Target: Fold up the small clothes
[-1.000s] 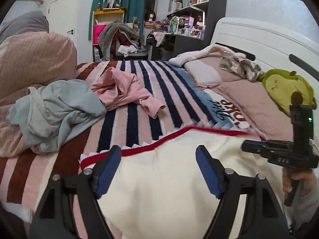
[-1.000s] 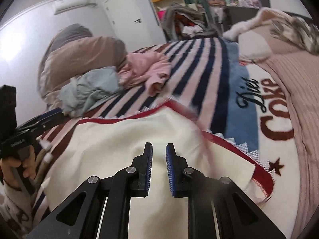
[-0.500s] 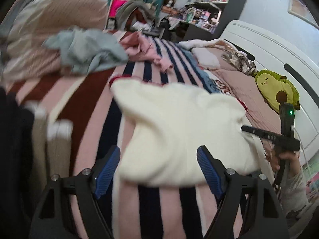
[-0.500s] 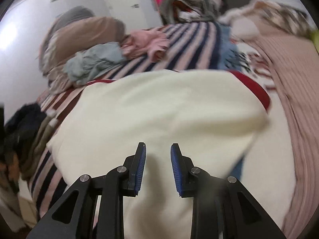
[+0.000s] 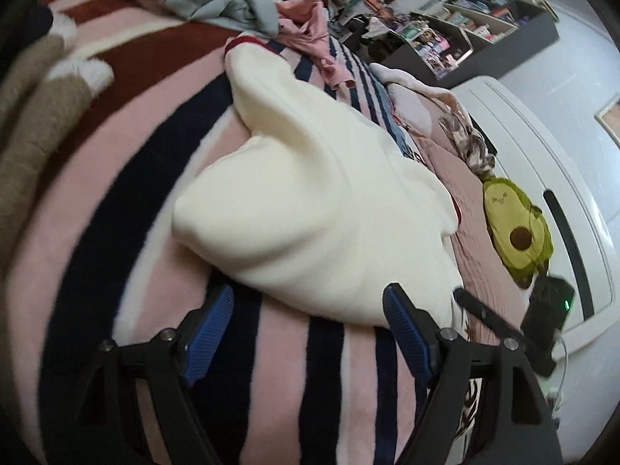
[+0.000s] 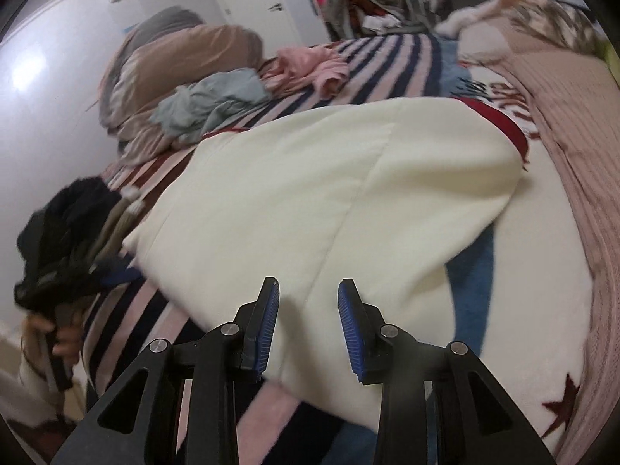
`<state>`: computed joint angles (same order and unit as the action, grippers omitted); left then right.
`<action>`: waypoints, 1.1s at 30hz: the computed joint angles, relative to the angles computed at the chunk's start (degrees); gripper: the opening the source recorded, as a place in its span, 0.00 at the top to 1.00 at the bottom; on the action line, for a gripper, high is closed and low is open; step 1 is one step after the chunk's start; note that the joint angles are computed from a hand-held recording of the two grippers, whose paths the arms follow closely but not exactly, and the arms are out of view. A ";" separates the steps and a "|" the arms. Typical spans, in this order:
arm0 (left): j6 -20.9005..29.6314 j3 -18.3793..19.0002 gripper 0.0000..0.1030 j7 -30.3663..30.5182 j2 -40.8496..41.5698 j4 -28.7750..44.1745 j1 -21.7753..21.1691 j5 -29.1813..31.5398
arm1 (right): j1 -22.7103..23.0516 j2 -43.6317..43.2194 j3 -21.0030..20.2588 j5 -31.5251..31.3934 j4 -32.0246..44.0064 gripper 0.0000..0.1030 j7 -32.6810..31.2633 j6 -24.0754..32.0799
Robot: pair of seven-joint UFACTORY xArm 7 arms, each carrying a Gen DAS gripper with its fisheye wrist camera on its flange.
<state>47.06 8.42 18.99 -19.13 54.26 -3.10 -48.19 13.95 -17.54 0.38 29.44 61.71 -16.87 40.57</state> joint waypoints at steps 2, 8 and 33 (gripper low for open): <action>-2.40 -0.61 0.26 0.33 1.06 0.27 -0.37 -0.80 | 0.80 -0.16 -0.16 0.80 0.01 0.73 -1.89 0.54; -6.85 -2.06 0.33 -0.10 5.80 3.75 -0.78 -2.75 | 0.72 1.35 1.71 -2.76 0.43 0.73 -2.44 1.90; -7.44 -12.81 0.89 20.58 11.54 19.78 -13.54 13.54 | 1.88 -2.14 -1.00 7.22 -4.84 0.74 -5.77 0.32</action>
<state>39.62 -4.39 39.56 -7.59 74.04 -16.63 -34.64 15.84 -19.68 -0.61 36.66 56.87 -22.64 40.89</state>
